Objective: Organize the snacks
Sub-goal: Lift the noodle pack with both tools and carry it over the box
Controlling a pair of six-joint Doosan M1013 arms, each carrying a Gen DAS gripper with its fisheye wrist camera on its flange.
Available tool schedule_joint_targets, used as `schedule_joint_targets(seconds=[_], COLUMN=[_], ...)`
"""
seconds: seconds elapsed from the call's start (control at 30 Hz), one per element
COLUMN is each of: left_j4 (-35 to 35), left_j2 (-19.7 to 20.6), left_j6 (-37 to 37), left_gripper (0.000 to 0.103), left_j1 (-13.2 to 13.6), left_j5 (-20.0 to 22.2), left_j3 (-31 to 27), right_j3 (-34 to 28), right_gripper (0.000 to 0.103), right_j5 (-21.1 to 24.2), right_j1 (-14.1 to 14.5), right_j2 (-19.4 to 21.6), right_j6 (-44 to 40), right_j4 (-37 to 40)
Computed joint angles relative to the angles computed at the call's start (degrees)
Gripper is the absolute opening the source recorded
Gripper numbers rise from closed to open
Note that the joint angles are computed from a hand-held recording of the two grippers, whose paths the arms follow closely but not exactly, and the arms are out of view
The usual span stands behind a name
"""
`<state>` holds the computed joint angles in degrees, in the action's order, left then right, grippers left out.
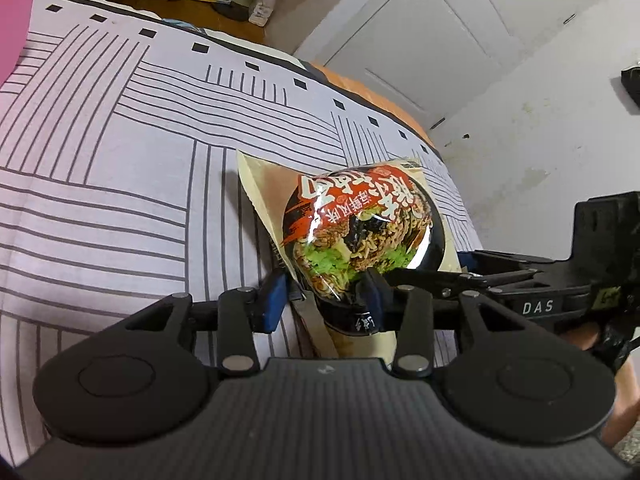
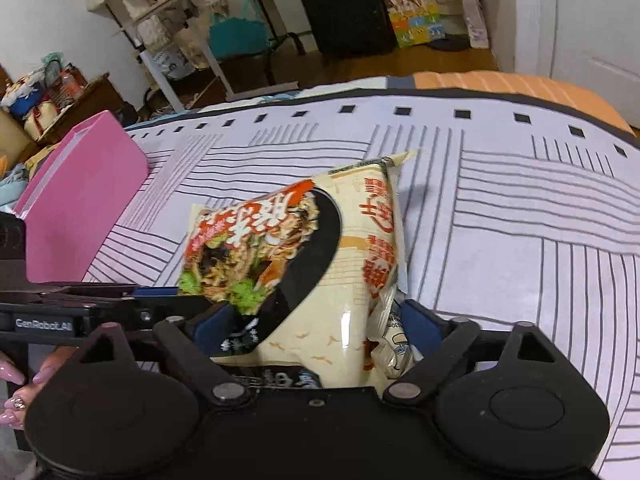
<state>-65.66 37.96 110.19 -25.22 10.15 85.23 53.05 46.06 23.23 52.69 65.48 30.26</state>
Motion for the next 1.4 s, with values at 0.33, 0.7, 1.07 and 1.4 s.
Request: schedule_joint_targets(seconds=[0.33,0.7,1.07,1.4], left_j4=[6.61,18.41,26.38,38.85], left_j2=[-0.48,-3.07,-8.69,-15.65], left_j6=[-8.65,-21.33,-27.07,-38.59], left_gripper=[0.042,0.041,0.042,0.042], left_j1=[0.18,-0.28,-1.38,-3.18], left_j5=[3.67,7.56,8.56,12.01], left_j3=[-0.56,0.88,4.90,11.09], right_j3=[-0.33,1.80,11.24,17.30], right_gripper=[0.085,0.085,0.085,0.085], right_j5=[3.39,5.18,0.15,1.43], right_j1=[1.29,2.87,4.09,6.66], right_j2=[-1.30,-4.00,-10.83,-15.25], right_j6=[4.93,8.20,5.96,10.81], right_j4=[-6.47,-10.40,-7.24,-4.76])
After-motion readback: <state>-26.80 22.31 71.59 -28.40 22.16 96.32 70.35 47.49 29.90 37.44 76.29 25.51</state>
